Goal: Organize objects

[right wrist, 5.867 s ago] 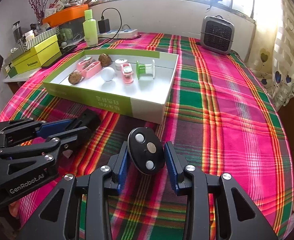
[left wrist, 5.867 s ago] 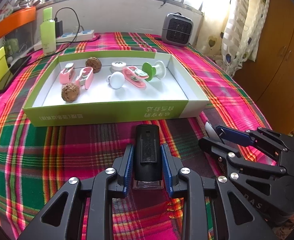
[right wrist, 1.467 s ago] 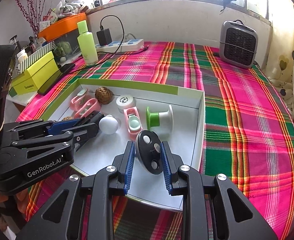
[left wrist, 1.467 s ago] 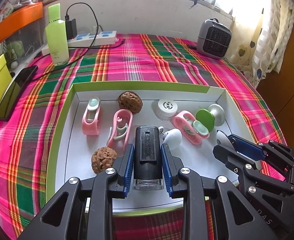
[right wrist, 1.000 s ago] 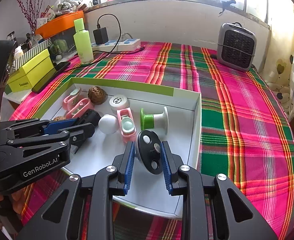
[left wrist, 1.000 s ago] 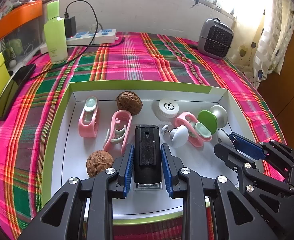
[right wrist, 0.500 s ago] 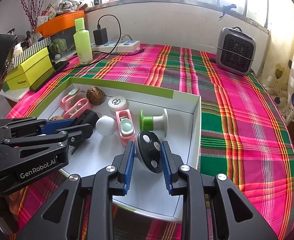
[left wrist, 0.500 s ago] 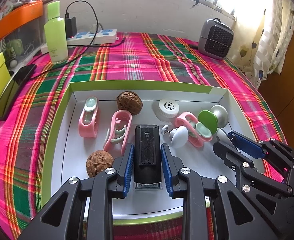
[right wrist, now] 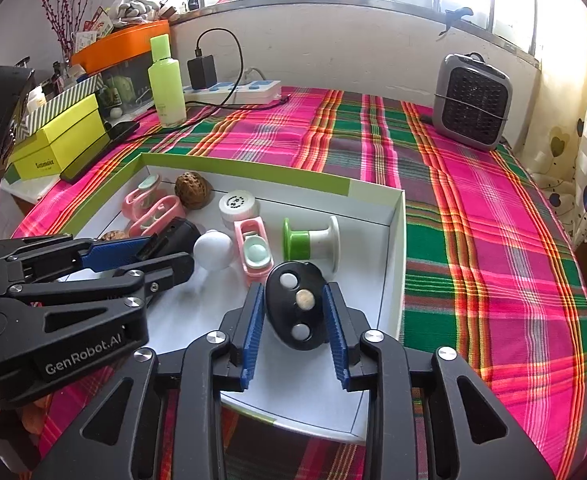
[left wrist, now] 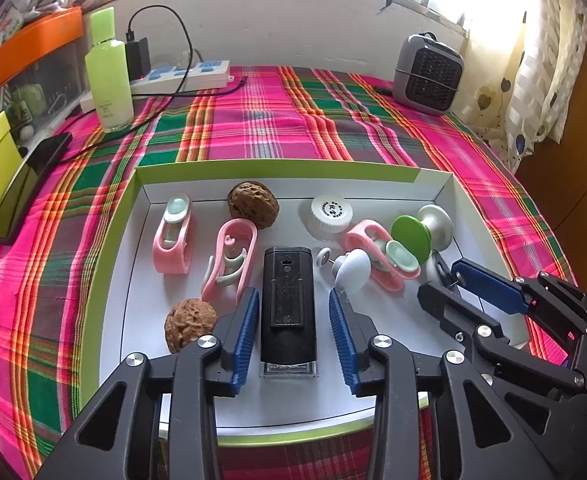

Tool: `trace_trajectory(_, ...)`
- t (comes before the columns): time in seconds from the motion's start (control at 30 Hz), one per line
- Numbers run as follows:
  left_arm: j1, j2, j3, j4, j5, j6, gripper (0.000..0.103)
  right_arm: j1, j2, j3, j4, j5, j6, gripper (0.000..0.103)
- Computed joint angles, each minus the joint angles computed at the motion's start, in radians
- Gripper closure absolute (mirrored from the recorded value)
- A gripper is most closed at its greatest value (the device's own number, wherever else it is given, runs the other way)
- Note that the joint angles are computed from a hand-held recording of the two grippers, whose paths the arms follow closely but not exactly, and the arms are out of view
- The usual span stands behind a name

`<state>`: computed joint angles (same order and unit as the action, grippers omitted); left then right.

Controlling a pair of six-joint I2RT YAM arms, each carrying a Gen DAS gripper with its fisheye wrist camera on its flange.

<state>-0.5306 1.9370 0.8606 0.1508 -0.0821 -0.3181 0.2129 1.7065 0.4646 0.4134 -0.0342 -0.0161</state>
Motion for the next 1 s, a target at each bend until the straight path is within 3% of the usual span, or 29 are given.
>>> trace_trajectory(0.6, -0.015, -0.009, -0.009, -0.012, -0.050, -0.009, 0.055, 0.013, -0.012, -0.011, 0.010, 0.028, 0.005, 0.061)
trace_trajectory(1.0, -0.021, -0.062, -0.056, -0.003, -0.072, -0.028, 0.055, 0.011, -0.049, -0.033, -0.002, 0.039, 0.025, 0.057)
